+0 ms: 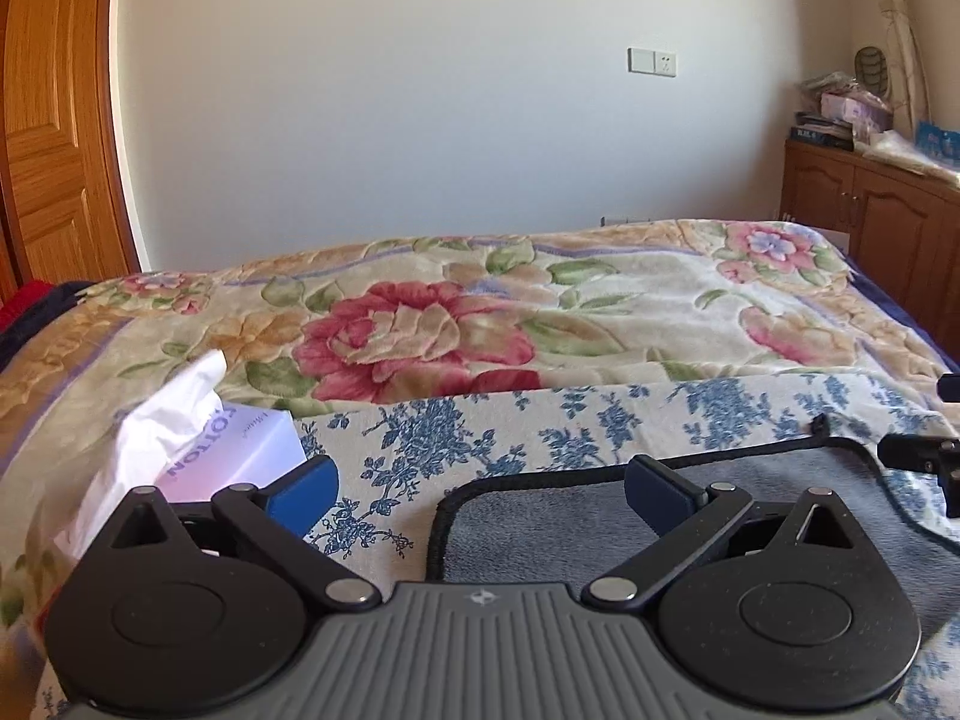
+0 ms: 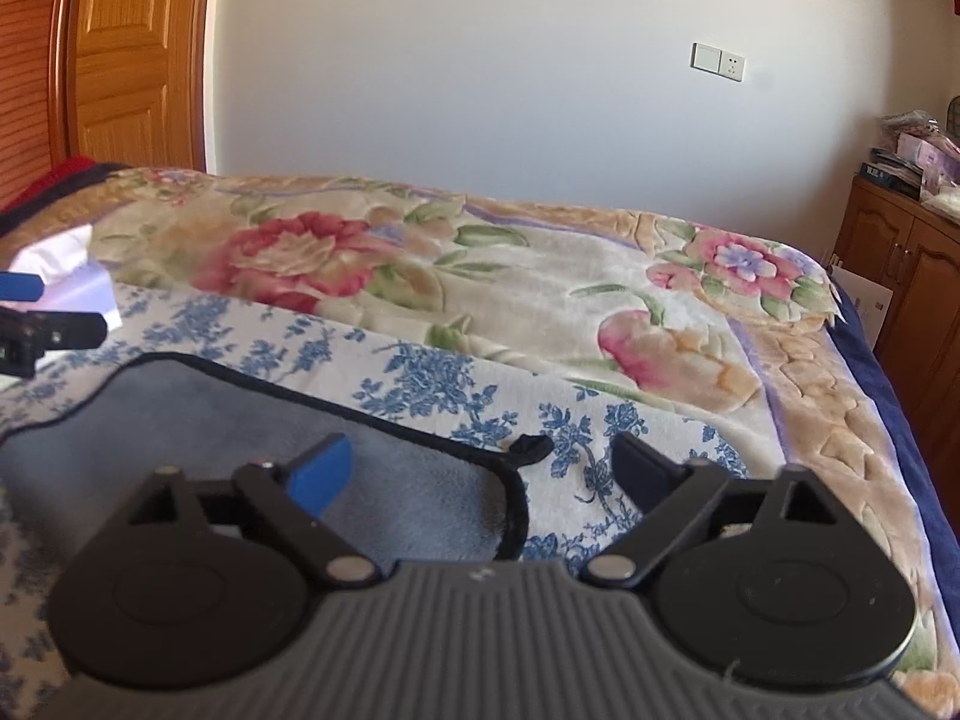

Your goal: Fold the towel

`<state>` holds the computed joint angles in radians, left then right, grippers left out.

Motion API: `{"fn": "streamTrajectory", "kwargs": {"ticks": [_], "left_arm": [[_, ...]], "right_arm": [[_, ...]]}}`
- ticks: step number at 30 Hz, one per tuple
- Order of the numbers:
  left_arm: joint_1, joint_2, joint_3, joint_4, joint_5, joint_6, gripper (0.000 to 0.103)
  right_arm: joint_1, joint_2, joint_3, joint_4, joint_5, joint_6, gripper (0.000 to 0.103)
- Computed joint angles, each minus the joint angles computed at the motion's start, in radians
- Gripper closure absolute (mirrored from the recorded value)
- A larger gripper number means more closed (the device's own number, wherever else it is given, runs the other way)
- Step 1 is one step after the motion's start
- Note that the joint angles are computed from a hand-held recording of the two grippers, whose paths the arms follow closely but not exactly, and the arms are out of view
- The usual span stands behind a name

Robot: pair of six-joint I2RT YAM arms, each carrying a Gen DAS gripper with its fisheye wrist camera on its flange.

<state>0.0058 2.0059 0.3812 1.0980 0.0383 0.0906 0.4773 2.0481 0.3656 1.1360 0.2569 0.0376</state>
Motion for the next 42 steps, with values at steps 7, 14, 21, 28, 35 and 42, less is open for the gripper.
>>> {"fn": "streamTrajectory", "kwargs": {"ticks": [7,14,21,28,35,42], "left_arm": [[-0.012,-0.274,-0.115,-0.133,0.013,0.008,0.000],[-0.014,-0.575,-0.188,-0.340,0.001,0.034,0.000],[-0.006,-0.846,-0.244,-0.548,0.010,0.048,0.000],[-0.003,-1.137,-0.290,-0.796,0.021,0.053,0.000],[-0.007,-1.444,-0.295,-1.090,0.019,0.021,0.000],[0.015,-1.748,-0.247,-1.431,0.037,0.037,0.000]], "right_arm": [[0.085,-0.194,-0.102,-0.081,0.045,0.036,0.000],[0.174,-0.400,-0.178,-0.195,0.117,0.109,0.000],[0.273,-0.635,-0.243,-0.369,0.215,0.162,0.000],[0.373,-0.891,-0.258,-0.618,0.312,0.204,0.000],[0.504,-1.079,-0.246,-0.839,0.422,0.267,0.000],[0.679,-1.204,-0.211,-1.074,0.561,0.402,0.000]]}}
